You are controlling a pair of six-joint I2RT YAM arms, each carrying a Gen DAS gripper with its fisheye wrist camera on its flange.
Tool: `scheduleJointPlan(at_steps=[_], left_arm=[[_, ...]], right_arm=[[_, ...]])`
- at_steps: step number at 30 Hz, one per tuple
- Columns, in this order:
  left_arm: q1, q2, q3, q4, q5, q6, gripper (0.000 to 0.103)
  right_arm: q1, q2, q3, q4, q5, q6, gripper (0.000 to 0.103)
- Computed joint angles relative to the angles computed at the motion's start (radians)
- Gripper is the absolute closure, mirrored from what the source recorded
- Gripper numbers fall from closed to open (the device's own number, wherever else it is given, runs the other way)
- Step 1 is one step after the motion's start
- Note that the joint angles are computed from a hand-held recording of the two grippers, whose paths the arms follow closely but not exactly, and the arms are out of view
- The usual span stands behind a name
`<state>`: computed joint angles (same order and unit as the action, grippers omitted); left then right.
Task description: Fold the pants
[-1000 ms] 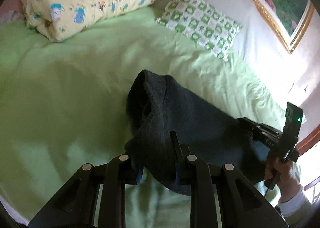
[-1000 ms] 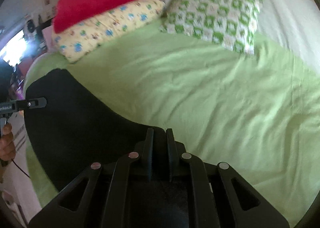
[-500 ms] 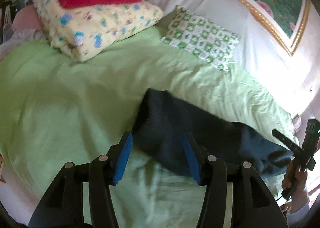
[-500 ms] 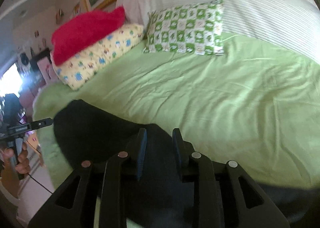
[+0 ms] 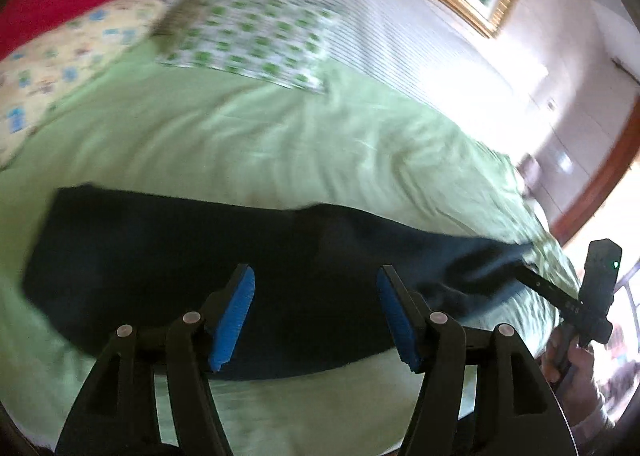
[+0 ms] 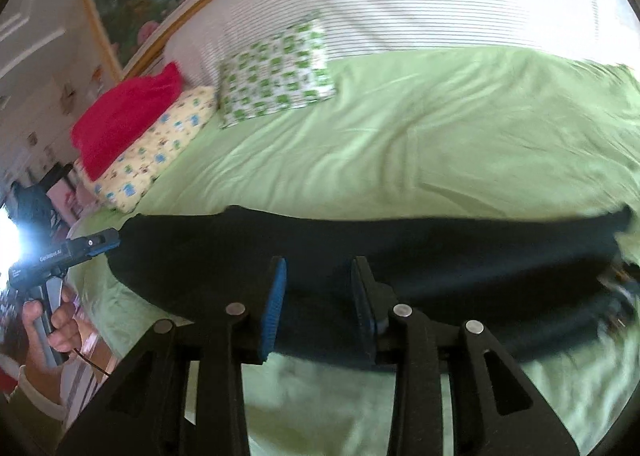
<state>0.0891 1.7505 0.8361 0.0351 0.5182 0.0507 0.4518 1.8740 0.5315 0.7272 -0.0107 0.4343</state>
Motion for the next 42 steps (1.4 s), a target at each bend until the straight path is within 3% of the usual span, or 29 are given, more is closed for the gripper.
scheduleJointPlan(at_steps=[9,17,24,37,42], left_arm=[[-0.268,0.062,0.114,-0.052,-0.036,-0.025,0.035],[-0.416,0.158,0.312,-0.168,-0.050,-0.022,0.033],[-0.497,0.257,0.473,-0.267,-0.063,0.014,0.030],[-0.572,0.489,0.807,-0.459,-0.066,0.069,0.030],[-0.594,0.547,0.901,-0.521,-0.066,0.083,0.029]], right_arm=[[-0.168,-0.100,-0.228,0.130,0.026,0.083,0.063],[-0.316,-0.069,-0.324,0.265,-0.027,0.140,0.062],[-0.355,-0.029,-0.360,0.336,-0.040,0.174,0.050],[-0.448,0.093,-0.346,0.401,-0.113,0.237,0.049],[-0.490,0.173,-0.321,0.465,-0.172,0.276,0.044]])
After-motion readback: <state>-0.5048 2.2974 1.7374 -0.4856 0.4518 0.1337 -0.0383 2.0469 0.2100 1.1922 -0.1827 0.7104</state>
